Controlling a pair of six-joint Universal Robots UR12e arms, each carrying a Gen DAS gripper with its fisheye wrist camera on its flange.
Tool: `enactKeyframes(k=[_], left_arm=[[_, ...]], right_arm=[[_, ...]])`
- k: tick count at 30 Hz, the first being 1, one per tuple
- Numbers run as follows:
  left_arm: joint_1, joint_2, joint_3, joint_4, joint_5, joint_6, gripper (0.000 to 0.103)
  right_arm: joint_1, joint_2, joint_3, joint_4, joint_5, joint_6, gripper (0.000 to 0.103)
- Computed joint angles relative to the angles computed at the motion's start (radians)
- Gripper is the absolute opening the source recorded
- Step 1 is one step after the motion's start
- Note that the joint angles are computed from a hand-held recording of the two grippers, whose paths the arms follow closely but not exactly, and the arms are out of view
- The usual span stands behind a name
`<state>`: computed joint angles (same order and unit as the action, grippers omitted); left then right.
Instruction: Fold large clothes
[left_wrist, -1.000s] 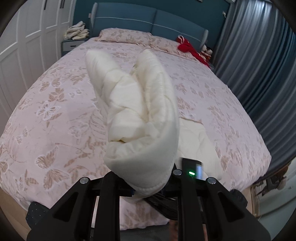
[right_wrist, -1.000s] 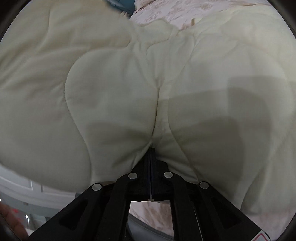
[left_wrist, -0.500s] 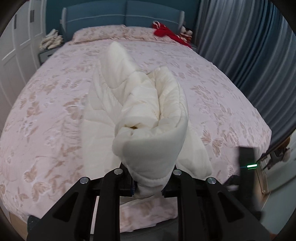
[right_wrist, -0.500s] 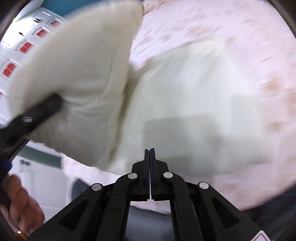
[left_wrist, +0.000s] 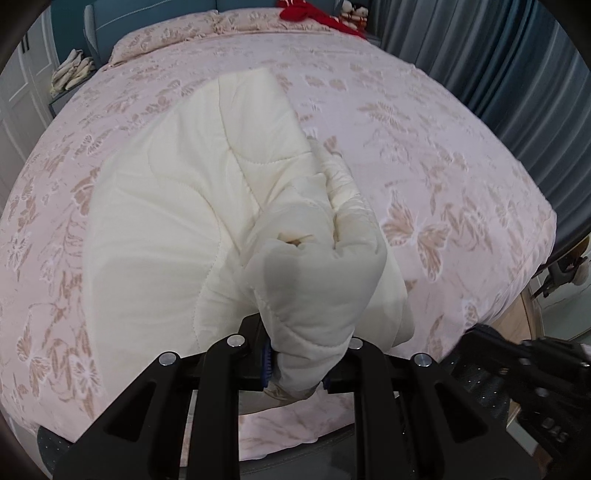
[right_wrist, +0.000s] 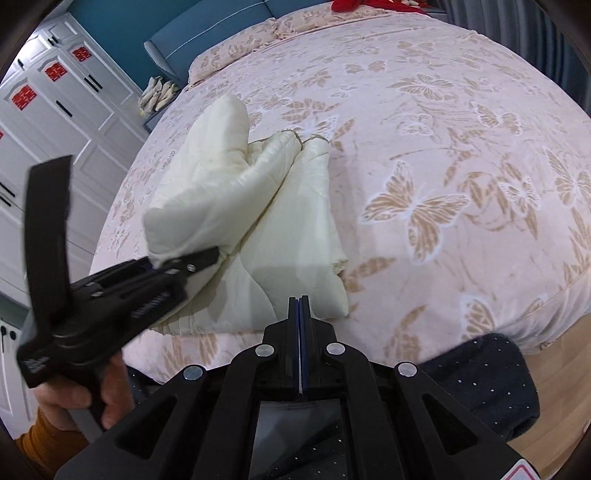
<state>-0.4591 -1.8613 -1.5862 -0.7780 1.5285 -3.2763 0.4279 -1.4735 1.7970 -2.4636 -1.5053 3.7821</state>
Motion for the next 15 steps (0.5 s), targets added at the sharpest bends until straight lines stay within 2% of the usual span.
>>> enactKeyframes(k=[5, 14, 15], left_arm=[[-0.021, -0.016, 0.006, -0.013, 0.045, 0.01, 0.017], [-0.054, -0.039, 0.009, -0.015, 0.117, 0.021, 0.017], [-0.057, -0.043, 0.01, -0.015, 0.126, 0.026, 0.017]], right_arm=[[-0.027, -0.012, 0.023, -0.011, 0.022, -0.009, 0.002], [-0.037, -0.031, 0.05, -0.019, 0.031, 0.011, 0.002], [-0.038, -0.032, 0.053, -0.019, 0.032, 0.012, 0.005]])
